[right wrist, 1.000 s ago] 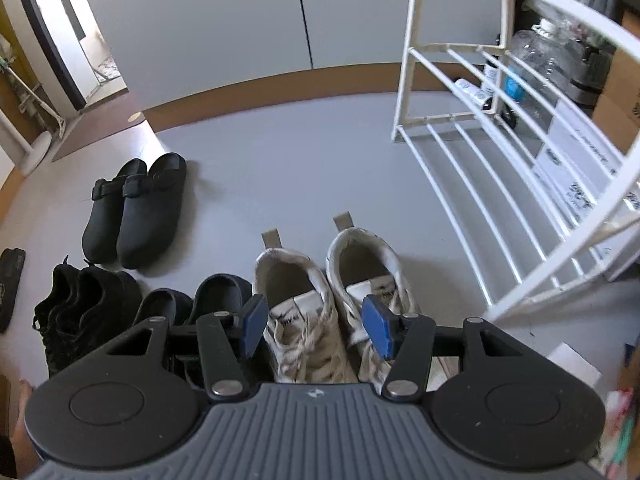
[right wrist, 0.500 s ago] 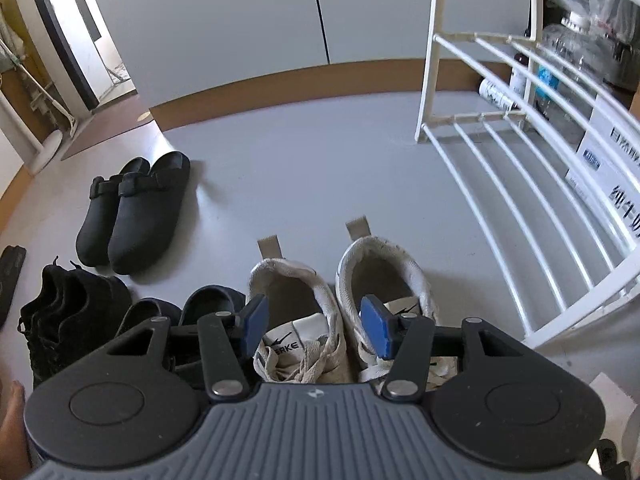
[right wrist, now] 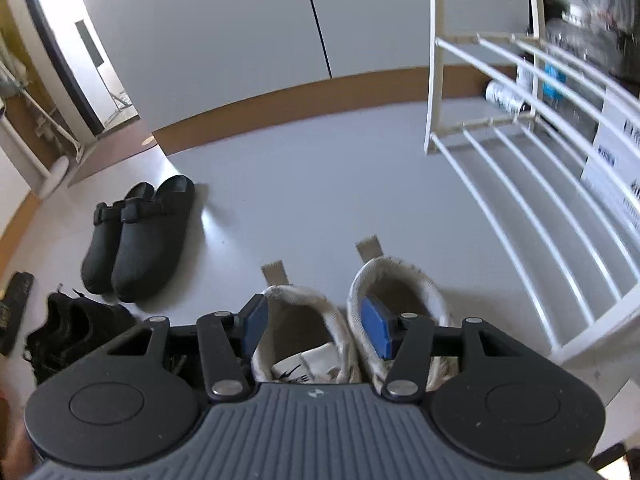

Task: Organize scattered shoes
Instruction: 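Lower the right gripper toward the heels of the white sneakers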

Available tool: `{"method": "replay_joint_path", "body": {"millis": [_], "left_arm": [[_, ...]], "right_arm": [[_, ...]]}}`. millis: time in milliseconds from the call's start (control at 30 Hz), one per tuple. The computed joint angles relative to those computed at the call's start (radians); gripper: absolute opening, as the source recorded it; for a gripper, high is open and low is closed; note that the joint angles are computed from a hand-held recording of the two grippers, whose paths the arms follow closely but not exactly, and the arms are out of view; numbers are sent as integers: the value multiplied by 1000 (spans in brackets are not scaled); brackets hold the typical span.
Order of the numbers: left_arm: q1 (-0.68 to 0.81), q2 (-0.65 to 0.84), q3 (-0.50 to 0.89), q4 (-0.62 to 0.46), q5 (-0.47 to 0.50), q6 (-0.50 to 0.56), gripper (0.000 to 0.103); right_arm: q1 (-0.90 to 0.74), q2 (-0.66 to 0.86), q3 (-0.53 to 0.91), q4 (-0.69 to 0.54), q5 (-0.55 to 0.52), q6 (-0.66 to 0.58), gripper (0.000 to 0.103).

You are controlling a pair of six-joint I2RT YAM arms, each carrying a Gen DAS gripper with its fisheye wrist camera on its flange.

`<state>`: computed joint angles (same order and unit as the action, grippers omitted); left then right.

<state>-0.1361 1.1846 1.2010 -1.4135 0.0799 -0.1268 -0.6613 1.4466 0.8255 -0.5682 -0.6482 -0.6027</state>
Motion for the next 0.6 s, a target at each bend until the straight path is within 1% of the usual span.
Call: {"method": "replay_joint_path", "body": {"millis": [67, 233, 300, 367, 433, 600], "left_arm": [[0, 8, -2, 7, -13, -2, 99], [24, 31, -11, 18, -1, 9, 99], [27, 41, -17, 25, -8, 19, 99], [36, 49, -23, 27, -10, 18, 99], [48, 52, -28, 30, -2, 12, 99], [48, 50, -28, 39, -12, -3, 99]], "right_arm": [[2, 12, -9, 21, 5, -7, 57], [4, 68, -49, 78, 17, -20, 57], [17, 91, -57, 99, 43, -36, 57], [26, 120, -60, 121, 65, -52, 54], [13, 154, -51, 135, 48, -63, 46], [-5, 196, -49, 166, 59, -85, 44]]}}
